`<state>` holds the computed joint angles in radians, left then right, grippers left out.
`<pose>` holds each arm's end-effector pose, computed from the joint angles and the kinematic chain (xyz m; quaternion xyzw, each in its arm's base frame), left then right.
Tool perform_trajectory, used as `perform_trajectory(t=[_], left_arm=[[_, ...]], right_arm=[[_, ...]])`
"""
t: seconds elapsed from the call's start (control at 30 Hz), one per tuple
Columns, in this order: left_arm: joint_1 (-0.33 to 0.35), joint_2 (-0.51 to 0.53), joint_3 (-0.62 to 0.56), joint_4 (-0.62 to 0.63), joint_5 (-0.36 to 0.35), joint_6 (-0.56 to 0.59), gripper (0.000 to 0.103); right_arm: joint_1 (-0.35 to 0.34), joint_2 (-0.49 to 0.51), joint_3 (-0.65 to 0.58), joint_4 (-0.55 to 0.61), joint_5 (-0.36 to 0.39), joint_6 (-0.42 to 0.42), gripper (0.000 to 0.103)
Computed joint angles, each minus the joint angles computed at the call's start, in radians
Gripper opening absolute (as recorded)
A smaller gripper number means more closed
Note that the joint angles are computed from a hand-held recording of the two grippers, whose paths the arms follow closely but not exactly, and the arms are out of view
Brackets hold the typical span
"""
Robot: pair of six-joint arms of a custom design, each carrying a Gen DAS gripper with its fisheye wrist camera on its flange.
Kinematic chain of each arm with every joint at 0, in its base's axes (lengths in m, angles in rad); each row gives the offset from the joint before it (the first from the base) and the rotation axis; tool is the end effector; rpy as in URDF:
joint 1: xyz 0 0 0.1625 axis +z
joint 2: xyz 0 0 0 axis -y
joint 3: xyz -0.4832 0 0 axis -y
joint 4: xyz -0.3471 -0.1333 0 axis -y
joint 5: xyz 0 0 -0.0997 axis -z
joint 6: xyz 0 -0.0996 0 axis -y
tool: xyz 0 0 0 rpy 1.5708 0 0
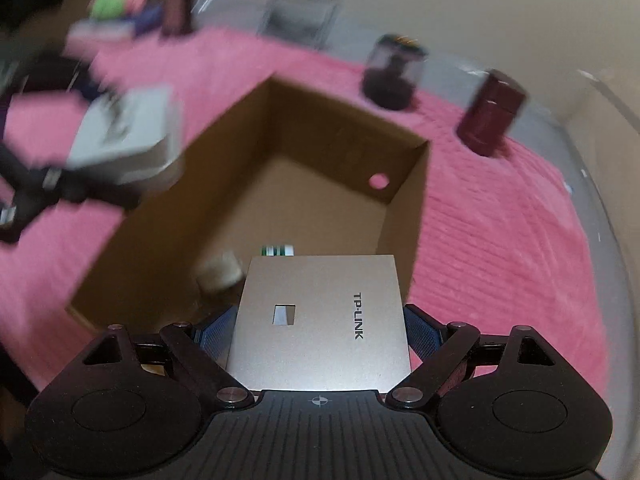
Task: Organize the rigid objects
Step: 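Lift and carry the plug adapter and TP-LINK box over the cardboard box with both tools, then open the left tool to drop the plug adapter while the right tool releases the TP-LINK box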
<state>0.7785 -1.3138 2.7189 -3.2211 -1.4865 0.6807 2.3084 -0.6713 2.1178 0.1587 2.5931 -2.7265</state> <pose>-0.1147 -0.3122 0.2154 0.6622 0.7381 -0.1243 0.0349 0.2509 -0.2043 0.0702 0.1483 -0.8594 0.2540 0.4183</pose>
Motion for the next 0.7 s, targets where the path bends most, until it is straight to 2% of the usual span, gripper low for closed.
perform_trajectory(t=[0.13, 0.43, 0.7], left_arm=[[-0.007, 0.075, -0.03, -0.004, 0.017, 0.026, 0.06], [-0.004, 0.213, -0.095, 0.031, 0.064, 0.105, 0.06], [-0.022, 0.292, -0.144, 0.126, 0.133, 0.182, 0.06]], right_arm=[[-0.042, 0.067, -0.039, 0.055, -0.008, -0.106, 0.085], [-0.174, 0.083, -0.027, -0.055, -0.033, -0.387, 0.085], [-0.251, 0.058, -0.013, -0.115, -0.103, -0.529, 0.085]])
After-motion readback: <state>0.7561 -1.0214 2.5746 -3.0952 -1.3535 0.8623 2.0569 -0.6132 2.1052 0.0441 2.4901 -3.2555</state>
